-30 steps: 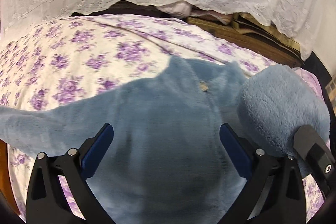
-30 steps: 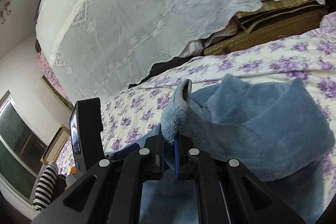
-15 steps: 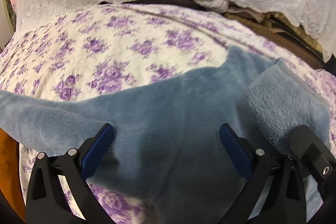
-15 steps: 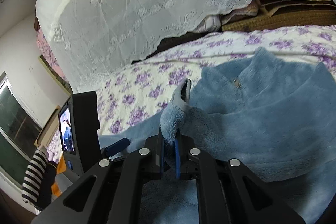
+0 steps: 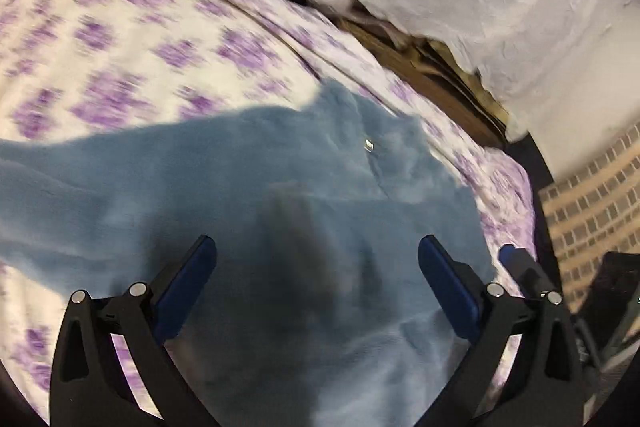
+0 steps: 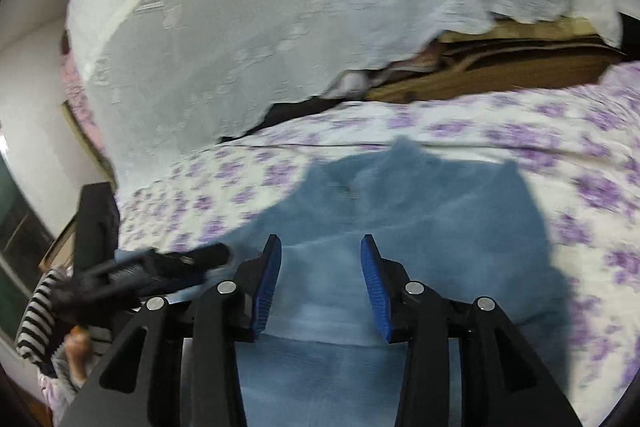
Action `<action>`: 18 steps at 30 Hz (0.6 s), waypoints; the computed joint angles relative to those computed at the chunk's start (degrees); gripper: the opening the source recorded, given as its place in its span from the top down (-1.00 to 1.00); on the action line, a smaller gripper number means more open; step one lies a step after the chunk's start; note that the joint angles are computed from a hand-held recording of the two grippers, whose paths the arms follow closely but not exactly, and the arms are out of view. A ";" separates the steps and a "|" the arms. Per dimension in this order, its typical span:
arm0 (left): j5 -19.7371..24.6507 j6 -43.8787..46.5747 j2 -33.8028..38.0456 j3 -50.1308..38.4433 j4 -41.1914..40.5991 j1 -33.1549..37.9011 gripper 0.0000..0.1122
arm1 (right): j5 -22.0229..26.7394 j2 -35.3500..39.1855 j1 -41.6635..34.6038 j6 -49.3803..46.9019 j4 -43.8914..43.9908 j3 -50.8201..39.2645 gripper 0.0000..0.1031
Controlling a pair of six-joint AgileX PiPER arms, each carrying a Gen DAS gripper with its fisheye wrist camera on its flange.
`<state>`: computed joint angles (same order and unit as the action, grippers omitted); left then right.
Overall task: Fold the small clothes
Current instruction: 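Grasp the other sleeve cuff with the left tool and lift it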
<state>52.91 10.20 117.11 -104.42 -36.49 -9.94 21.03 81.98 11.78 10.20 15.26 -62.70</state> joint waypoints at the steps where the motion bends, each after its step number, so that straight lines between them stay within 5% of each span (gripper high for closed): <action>1: 0.39 -1.24 0.93 -1.15 0.59 -0.72 -0.75 | 0.11 -0.54 -1.39 -2.20 2.29 1.00 0.20; 5: 2.83 -5.19 5.42 -6.36 3.96 -3.25 -0.68 | 1.45 -2.31 -9.75 -17.90 18.84 5.91 0.20; 8: 5.98 -4.21 7.72 -7.76 1.00 -2.09 0.14 | 1.91 -2.66 -14.00 -26.83 27.75 7.91 0.20; 11: 6.13 -1.30 7.03 -5.41 -2.40 -0.62 0.73 | 2.43 -2.66 -16.53 -31.88 33.13 8.22 0.20; 18: -0.85 -1.27 2.68 -5.70 1.87 -1.41 0.82 | 2.11 -0.73 -18.11 -26.76 24.90 2.51 0.21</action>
<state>52.06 8.93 119.79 -110.12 -34.62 -11.35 23.14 81.25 -6.33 -16.56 40.15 -60.19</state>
